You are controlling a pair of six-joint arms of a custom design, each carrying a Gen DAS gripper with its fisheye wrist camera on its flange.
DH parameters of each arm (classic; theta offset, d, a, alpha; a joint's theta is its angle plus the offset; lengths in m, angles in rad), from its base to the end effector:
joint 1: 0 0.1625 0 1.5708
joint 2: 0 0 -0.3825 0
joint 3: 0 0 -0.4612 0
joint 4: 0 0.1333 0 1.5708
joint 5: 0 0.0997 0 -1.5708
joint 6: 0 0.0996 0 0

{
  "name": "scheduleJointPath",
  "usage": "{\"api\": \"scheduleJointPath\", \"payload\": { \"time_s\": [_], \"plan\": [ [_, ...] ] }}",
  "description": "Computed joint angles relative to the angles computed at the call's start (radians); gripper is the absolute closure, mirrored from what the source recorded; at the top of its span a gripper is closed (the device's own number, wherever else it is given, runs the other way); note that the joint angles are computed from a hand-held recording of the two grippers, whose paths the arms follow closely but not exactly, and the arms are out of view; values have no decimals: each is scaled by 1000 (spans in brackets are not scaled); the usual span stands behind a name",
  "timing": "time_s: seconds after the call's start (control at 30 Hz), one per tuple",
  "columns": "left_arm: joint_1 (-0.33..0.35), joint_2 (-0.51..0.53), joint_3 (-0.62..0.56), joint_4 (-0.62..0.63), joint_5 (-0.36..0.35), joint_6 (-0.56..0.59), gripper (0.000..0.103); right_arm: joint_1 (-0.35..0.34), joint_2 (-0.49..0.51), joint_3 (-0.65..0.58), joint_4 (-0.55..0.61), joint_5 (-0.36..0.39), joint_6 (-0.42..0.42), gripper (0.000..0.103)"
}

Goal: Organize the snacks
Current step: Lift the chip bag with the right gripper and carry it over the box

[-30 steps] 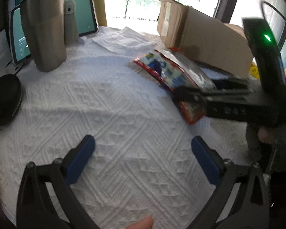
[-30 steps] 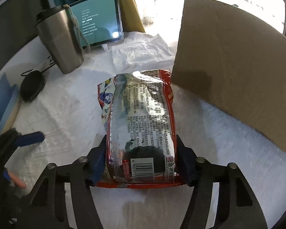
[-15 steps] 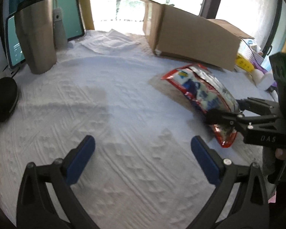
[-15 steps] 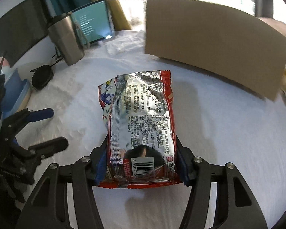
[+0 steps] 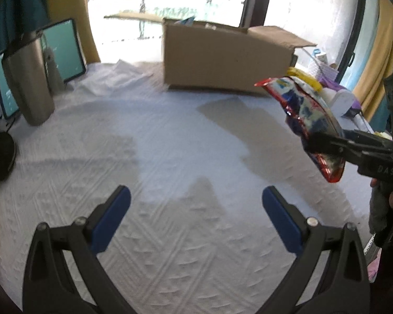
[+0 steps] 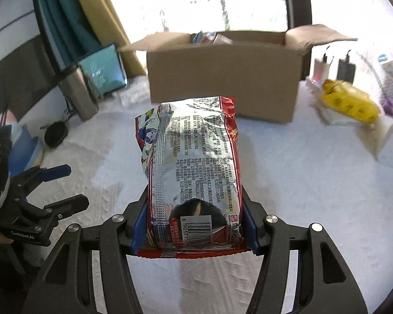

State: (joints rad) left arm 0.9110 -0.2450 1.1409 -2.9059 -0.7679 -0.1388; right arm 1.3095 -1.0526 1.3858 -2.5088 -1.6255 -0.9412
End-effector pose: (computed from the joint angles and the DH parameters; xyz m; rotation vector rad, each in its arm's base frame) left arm -0.3155 -0.7410 -0.1250 0.4012 2.3943 -0.8959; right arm -0.0738 -0.7710 0.3188 0.8727 -2.5362 0.6485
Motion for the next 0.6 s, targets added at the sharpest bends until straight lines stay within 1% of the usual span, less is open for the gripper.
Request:
{"api": "scheduleJointPath", "payload": {
  "time_s": [0.2, 0.6],
  "plan": [
    [-27, 35, -78, -28, 13, 56, 2, -7, -29, -13, -19, 59, -4, 41],
    [-59, 109, -272, -105, 0, 244, 2, 13, -34, -82, -57, 133, -17, 41]
  ]
}}
